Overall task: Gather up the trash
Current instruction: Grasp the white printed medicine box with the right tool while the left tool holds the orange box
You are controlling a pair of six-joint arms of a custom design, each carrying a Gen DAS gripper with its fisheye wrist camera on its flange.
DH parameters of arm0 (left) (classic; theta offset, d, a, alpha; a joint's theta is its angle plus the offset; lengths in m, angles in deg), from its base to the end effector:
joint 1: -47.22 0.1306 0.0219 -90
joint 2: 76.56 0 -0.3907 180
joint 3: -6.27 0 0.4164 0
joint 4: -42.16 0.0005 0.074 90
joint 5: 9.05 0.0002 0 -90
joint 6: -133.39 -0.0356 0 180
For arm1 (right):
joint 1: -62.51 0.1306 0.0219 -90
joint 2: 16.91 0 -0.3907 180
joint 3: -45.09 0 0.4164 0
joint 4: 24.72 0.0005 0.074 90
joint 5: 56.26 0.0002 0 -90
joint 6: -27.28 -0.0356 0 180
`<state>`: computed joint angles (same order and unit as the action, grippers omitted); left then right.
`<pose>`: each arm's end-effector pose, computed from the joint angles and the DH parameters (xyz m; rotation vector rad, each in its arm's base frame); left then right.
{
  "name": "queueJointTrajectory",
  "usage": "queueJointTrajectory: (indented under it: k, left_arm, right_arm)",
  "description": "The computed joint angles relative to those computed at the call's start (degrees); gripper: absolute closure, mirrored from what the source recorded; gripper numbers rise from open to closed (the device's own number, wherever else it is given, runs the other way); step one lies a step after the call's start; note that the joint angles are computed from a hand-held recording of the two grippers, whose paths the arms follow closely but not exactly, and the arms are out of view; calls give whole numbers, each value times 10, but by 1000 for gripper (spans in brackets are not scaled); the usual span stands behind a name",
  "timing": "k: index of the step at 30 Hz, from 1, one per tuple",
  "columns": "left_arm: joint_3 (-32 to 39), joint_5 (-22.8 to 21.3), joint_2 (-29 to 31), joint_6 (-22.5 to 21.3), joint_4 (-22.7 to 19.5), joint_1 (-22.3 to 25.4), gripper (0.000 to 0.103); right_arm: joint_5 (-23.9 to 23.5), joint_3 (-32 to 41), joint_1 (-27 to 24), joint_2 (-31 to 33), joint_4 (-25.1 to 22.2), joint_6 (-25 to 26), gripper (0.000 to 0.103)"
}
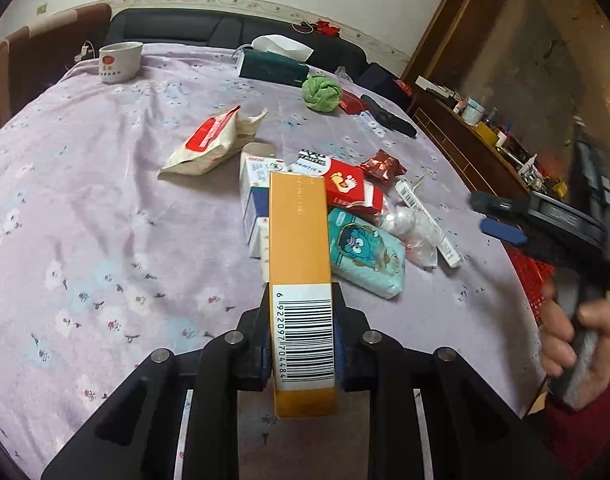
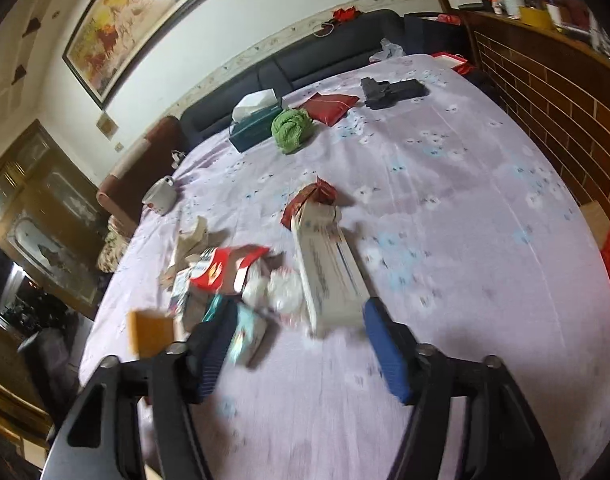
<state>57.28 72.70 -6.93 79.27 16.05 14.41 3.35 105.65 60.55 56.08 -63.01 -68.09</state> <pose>0.3034 -0.1901 0.2869 -0.1353 2.3768 -0.4181 0.3808 0.0045 0.3334 -0.0785 2.4025 0.6749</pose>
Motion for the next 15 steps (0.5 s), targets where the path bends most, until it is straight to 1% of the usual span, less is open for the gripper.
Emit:
queueJointTrajectory:
  k: [2, 3, 5, 7, 10, 11, 13, 15]
  left_arm:
    - [-5, 0, -2, -2, 1, 1, 81]
    - [-6, 1, -1, -3, 3, 1, 81]
    - [-7, -1, -3, -7, 5, 0, 81]
    - [-6, -5, -1, -10, 5, -3, 81]
    - [-2, -4, 6, -10, 7, -5, 81]
    - [0, -7, 9, -11, 6, -5, 81]
    - [2, -10, 15, -13, 6, -7, 81]
    - [4, -14, 18, -13, 8, -9, 81]
  right_arm:
    - [43, 16, 20, 23, 6, 7, 31]
    - [57, 26, 27, 39, 2, 10, 31]
    - [68, 39, 35, 65, 6, 11, 31]
    - [113, 49, 49, 87, 5, 24, 31]
    - [129, 47, 54, 102, 4, 39, 31]
    - [141, 45, 57, 103, 6, 46, 31]
    - [162, 34, 60, 100, 17, 58, 31]
    - [170, 30, 59, 101, 22, 70, 31]
